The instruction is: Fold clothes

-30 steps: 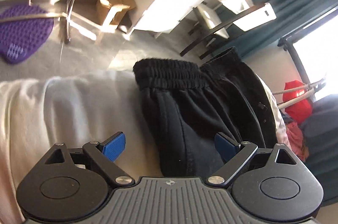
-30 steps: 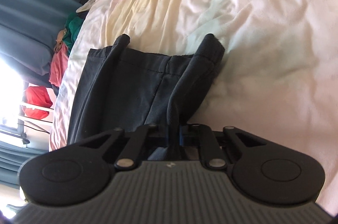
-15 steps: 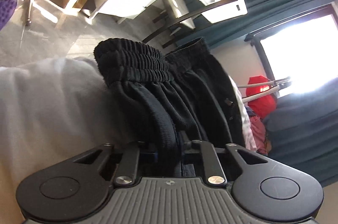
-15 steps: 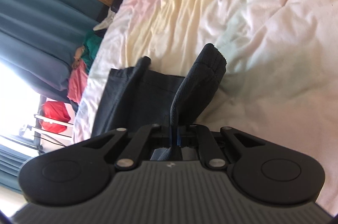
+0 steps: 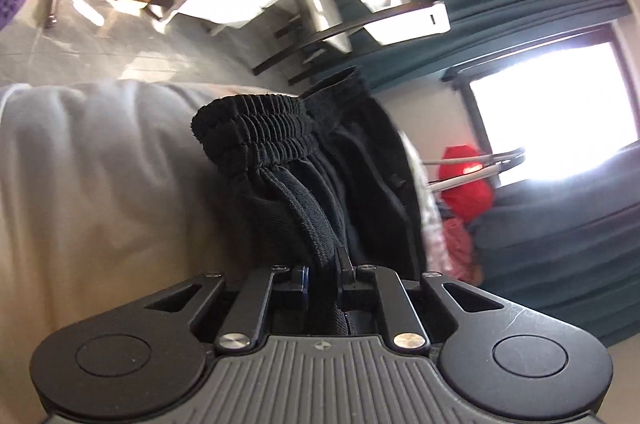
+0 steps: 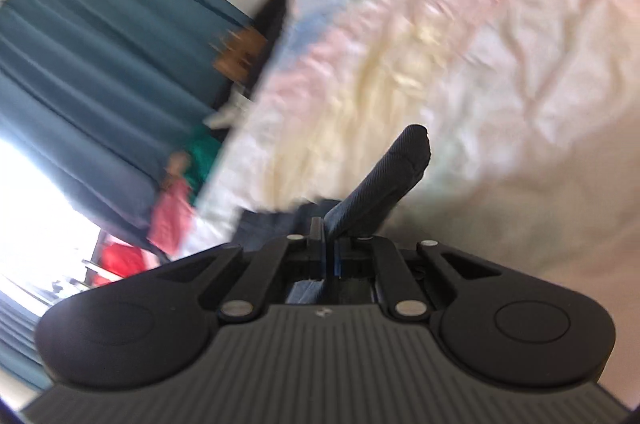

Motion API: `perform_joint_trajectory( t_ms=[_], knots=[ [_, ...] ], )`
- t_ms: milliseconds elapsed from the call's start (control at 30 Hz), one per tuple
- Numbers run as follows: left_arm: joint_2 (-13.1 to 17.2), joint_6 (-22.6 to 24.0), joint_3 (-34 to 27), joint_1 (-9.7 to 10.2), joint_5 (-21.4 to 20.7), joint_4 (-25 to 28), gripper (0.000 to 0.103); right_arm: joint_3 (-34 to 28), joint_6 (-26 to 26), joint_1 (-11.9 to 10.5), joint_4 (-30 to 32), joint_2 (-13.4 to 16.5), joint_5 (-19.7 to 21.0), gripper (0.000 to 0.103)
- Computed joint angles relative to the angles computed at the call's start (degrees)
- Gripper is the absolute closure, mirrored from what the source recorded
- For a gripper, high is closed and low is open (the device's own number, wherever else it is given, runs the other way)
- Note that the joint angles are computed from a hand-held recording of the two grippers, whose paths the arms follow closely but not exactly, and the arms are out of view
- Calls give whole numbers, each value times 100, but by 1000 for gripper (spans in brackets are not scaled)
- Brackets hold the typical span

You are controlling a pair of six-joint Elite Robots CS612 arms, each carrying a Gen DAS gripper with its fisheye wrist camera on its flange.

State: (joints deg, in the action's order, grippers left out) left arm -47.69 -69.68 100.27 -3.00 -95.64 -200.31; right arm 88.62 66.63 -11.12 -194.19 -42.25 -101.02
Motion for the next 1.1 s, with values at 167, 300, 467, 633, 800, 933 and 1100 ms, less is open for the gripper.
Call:
perform_joint_trajectory(
  t_ms=[167, 300, 467, 633, 800, 933, 1100],
  knots=[
    [98, -463, -77, 101, -179, 43, 71, 139, 324, -145, 390, -31, 564, 96],
    [278, -896, -178, 216, -608, -157, 44, 136, 370, -136, 544, -36, 636, 94],
    [482, -1285, -311, 311, -936, -343, 47, 192, 608, -178, 370, 19, 1010, 92],
    [494, -1237, -375, 251, -756, -192, 57, 224, 937, -251, 325, 99, 1581, 87],
    [469, -776, -499, 186, -621, 99, 85, 235, 375, -191, 46, 90, 1351, 95],
    [411, -600, -419, 143, -395, -242, 95, 264, 125, -106, -782, 97, 1023, 95],
    [300, -255, -376, 72, -66, -907, 96, 242, -176, -52, -1033, -20, 873, 95]
  ],
)
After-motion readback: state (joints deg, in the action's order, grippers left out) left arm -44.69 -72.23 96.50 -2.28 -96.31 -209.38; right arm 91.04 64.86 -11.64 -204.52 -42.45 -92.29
